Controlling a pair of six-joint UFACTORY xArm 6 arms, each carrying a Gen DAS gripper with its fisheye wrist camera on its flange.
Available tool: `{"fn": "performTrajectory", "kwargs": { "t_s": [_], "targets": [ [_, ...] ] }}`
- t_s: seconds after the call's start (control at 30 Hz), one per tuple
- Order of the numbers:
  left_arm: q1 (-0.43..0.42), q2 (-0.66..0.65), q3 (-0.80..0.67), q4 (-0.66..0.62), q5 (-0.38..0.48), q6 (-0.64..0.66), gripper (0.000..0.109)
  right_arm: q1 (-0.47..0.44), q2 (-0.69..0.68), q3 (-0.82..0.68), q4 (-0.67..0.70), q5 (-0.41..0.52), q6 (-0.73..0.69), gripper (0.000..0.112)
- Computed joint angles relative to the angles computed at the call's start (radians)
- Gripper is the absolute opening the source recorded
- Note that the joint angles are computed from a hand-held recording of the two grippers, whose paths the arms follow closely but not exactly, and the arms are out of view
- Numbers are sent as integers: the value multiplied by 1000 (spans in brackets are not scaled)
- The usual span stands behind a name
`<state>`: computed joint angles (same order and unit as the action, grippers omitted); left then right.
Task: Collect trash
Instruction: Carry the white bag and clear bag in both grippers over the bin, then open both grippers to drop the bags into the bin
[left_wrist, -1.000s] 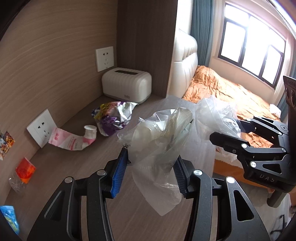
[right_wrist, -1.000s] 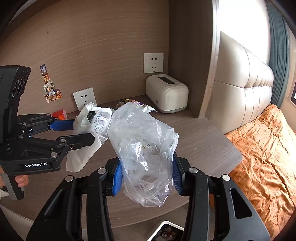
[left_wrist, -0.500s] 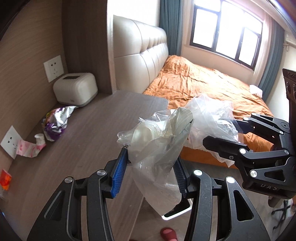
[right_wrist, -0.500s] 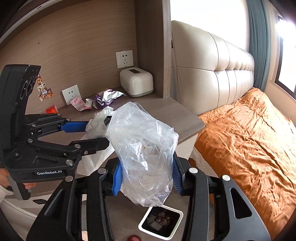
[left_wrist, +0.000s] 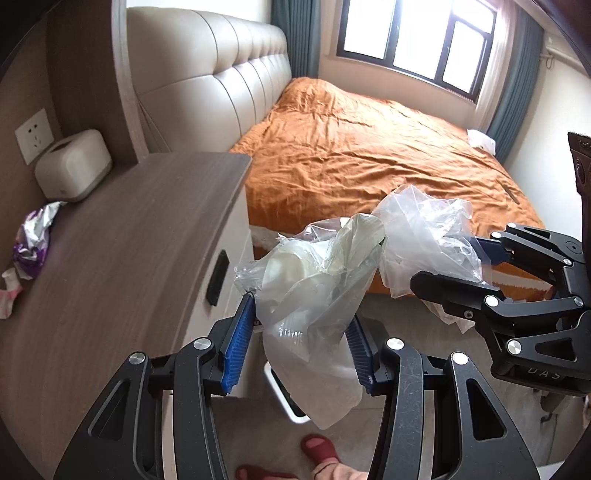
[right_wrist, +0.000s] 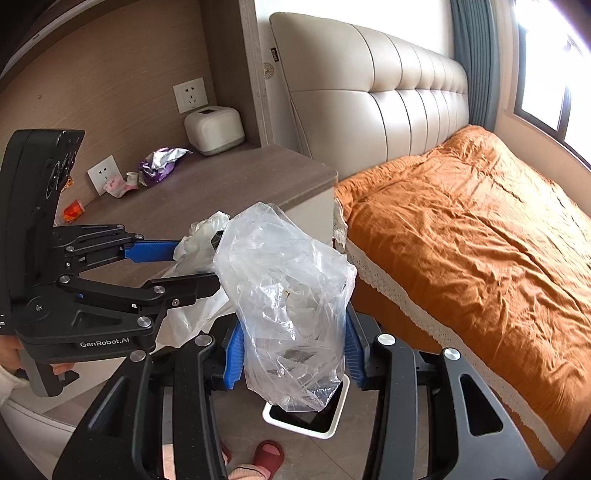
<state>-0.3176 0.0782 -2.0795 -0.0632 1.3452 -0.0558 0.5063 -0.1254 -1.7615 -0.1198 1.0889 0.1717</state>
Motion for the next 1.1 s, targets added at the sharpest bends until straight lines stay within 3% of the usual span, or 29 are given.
{"fn": "performTrajectory", "kwargs": {
  "t_s": [0.63,0.9,1.1],
  "targets": [
    [-27,0,318,-67,-132,44,48,-83,-90,350,80,-34,-5,46],
    [-17,14,502,-111,-234,91,48,-94,-65,537,85,-155,-49,46],
    [-13,58,638,-143,-358,124,48,-100,-14,700,93,-300,-73,47]
  ]
}}
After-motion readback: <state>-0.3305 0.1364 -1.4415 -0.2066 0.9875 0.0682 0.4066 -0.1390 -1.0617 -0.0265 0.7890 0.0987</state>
